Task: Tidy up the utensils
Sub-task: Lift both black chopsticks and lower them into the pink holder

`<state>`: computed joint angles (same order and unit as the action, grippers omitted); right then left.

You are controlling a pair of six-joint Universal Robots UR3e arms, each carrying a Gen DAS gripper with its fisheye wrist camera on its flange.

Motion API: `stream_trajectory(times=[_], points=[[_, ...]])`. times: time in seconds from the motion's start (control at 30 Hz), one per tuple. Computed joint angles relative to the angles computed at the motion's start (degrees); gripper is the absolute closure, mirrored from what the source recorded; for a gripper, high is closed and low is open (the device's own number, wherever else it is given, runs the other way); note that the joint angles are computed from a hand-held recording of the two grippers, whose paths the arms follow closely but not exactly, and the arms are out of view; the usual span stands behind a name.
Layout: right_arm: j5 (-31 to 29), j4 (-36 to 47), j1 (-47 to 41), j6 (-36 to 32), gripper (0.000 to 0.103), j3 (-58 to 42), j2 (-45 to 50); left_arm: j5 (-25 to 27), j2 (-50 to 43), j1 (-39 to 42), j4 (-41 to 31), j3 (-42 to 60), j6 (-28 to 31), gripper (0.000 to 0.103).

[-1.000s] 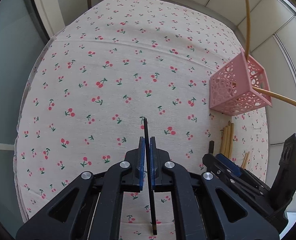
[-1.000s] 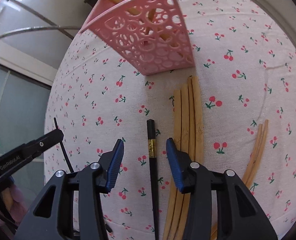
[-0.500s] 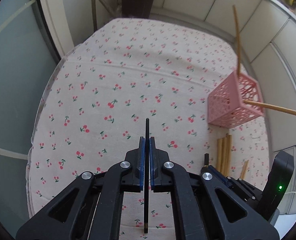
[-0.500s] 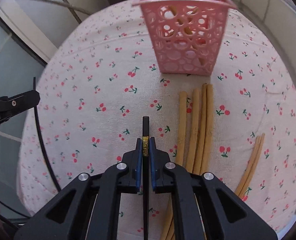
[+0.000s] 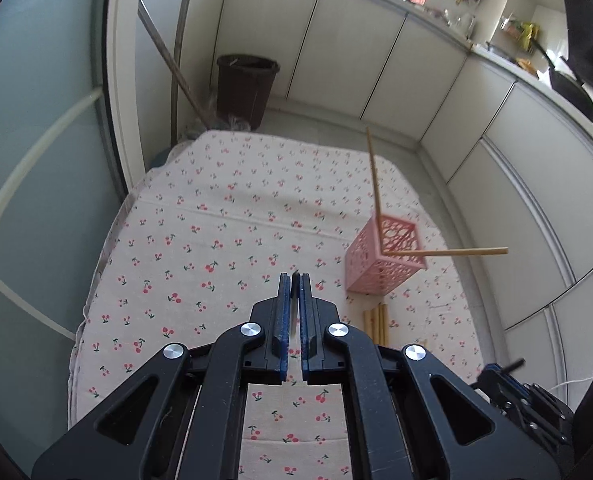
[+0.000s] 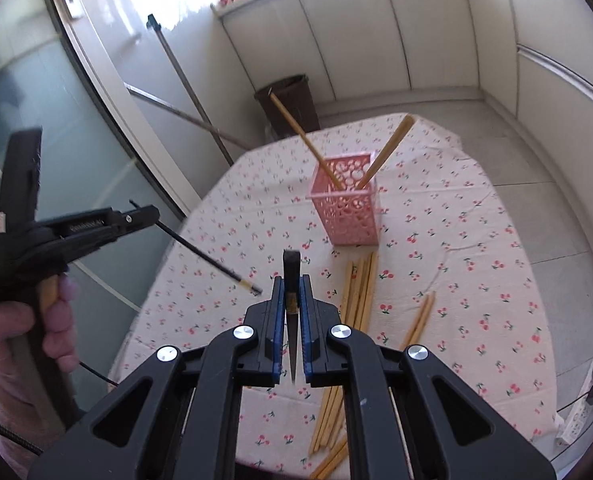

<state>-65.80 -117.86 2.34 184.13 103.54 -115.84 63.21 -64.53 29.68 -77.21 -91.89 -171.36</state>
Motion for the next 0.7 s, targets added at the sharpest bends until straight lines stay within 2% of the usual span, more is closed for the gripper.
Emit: stream_trajectory(times=[0.17,0.37,0.43,0.53,0.7], points=[[10.3,14.0,-14.4,-4.8,0.096,-5.1,-9.0,-0.7,-0.7,-1.5,1.6,4.9,-3.3,0.100],[23.7,35.6,-33.5,-14.6,0.096,-22.7,-7.7,1.2,-9.4,-8.5,1.4,17.7,-7.0,0.100],[26.6,39.6,-37.6,-16.2,0.096,-28.3,-5.6,1.7,-12.9,-11.0,1.4,23.1,-8.8,0.100],[29.0,40.1,-40.6,-15.3,0.096,-34.8,-1.5,3.5,-18.6,-15.4,2.0,30.9,-11.2,0.100],[25.3,27.5,-35.4,-5.7,0.096,-42.0,8.9,9.3,-29.9,-22.6,3.7,43.2,-15.4,0.100]])
